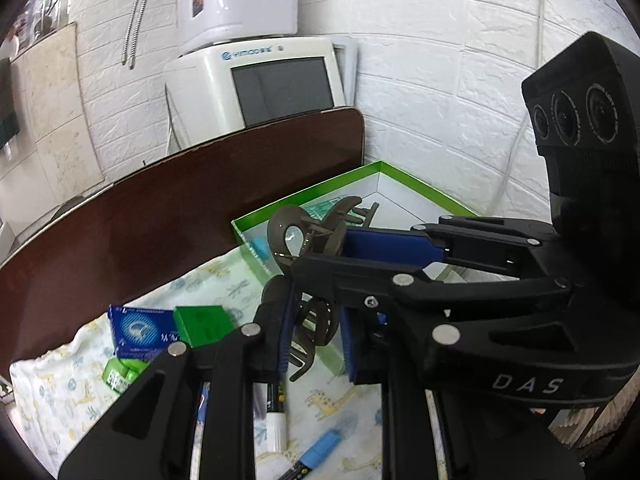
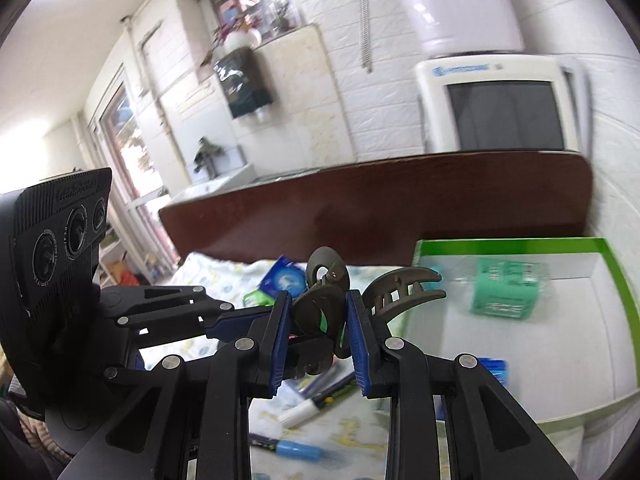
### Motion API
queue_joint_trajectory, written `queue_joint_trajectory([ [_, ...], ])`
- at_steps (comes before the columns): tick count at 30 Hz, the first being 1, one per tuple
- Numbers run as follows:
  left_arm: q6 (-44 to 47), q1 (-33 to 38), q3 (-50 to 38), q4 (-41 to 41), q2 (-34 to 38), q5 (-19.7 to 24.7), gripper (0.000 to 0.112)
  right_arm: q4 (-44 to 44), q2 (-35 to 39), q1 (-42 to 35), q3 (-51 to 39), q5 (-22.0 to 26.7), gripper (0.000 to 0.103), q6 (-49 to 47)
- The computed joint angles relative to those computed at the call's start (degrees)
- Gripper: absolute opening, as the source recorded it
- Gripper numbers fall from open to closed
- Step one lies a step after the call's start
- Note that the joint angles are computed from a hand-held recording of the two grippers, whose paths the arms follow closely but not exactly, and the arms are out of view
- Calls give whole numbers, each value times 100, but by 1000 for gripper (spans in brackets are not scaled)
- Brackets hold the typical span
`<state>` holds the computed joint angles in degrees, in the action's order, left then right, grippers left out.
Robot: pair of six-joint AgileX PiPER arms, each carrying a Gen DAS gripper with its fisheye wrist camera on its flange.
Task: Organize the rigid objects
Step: 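Carry the brown claw clip into the green box with the right gripper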
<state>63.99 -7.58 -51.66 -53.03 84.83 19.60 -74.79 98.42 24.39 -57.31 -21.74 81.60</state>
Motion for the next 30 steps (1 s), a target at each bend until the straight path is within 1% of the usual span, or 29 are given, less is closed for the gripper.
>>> queue_joint_trajectory([
  [2,-298,-249,-249,331,194,-23,18,266,-97,-218,136,-71,29,-193],
  [5,-1330,-643,-578,1393,465,-215,20,534,-95,-519,203,-189,29,-383],
  [7,-1800,-788,-819,1882,661,-180,19,665,-37,-718,214,-306,29,-472],
  [10,-2037,-828,-1199,2073,966,37,19,599,108,-984,139,-489,29,-346],
  [13,-2555,-918,-1504,2501,1272,117,20,472,335,-1170,-23,-634,29,-133],
  [17,-2849,-917,-1878,2713,1632,314,20,302,655,-1374,-218,-808,29,129],
  [21,-3117,-933,-2109,3007,1844,435,20,204,970,-1469,-453,-953,29,341],
  [30,-3283,-953,-2407,3092,2220,624,20,159,1334,-1546,-646,-996,29,489],
])
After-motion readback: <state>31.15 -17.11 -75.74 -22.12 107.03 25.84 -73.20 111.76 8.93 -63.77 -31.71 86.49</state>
